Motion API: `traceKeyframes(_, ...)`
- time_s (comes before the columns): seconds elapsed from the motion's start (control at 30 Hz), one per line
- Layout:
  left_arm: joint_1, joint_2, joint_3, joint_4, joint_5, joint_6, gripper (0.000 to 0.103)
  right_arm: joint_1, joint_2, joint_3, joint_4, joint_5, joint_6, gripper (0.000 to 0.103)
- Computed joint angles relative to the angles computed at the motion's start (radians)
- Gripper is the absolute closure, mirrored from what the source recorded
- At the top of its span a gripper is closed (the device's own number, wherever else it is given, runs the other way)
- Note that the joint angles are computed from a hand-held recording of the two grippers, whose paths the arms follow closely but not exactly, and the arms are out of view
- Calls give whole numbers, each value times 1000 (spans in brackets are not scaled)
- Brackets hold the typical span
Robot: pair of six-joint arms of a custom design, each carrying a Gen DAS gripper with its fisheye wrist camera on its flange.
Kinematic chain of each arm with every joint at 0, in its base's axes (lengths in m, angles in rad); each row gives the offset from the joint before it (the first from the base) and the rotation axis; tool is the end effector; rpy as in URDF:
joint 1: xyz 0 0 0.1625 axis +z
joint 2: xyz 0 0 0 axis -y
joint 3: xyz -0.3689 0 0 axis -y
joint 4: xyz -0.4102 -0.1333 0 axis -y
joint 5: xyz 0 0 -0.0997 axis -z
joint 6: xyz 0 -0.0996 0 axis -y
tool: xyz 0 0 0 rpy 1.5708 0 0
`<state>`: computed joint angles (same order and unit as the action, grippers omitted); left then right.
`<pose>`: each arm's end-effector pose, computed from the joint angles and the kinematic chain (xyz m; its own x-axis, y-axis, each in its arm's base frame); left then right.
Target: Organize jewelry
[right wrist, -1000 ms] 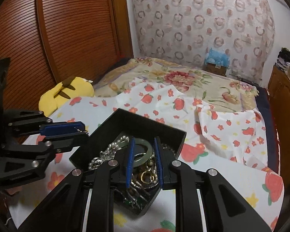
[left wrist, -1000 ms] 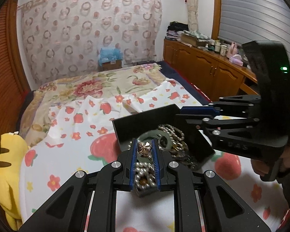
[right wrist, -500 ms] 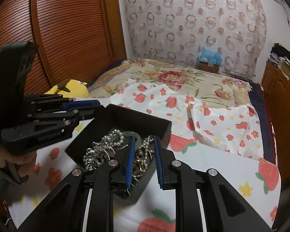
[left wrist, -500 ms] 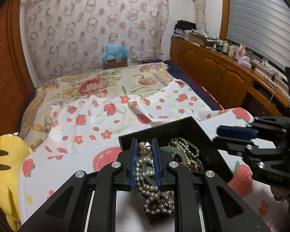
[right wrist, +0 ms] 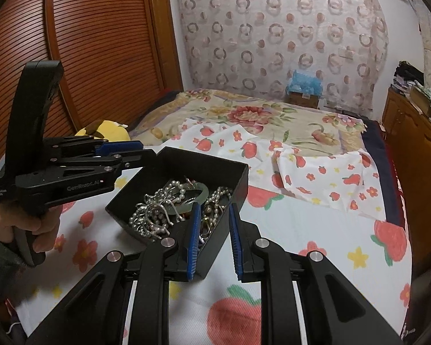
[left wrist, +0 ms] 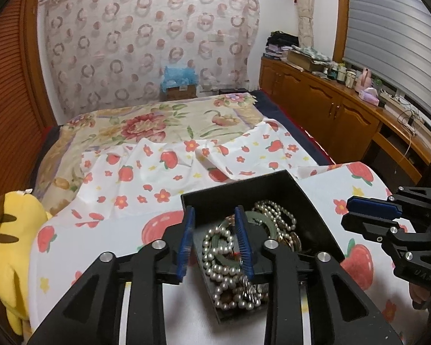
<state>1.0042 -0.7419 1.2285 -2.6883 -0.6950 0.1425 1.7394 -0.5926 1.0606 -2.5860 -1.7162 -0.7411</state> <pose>-0.2270 -0.7477 0.2272 -0.7140 0.0586 -0.6977 0.5403 0.6799 -0.4958 0.2529 -0.7771 0.1512 -0.6322 -0.6360 0.4425 -0.7728 0.5592 -0.3003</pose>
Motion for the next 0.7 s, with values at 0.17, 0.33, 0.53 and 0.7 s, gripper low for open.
traceKeyframes(0.17,-31,-51,108,-72,79,-16,29,-2,-54,91,-60,10,16,80)
traceKeyframes(0.33,-66,-130,248,-136,126,-48,15,2,-119,211,-151,6,33,60)
traceKeyframes(0.53,-118,-223,412,-209,168,-84,8,10,-196,355,-279,-7,52,36)
traceKeyframes(0.7,-171,-287,541,-272,221,-109,8,15,-266,495,-409,-2,61,15)
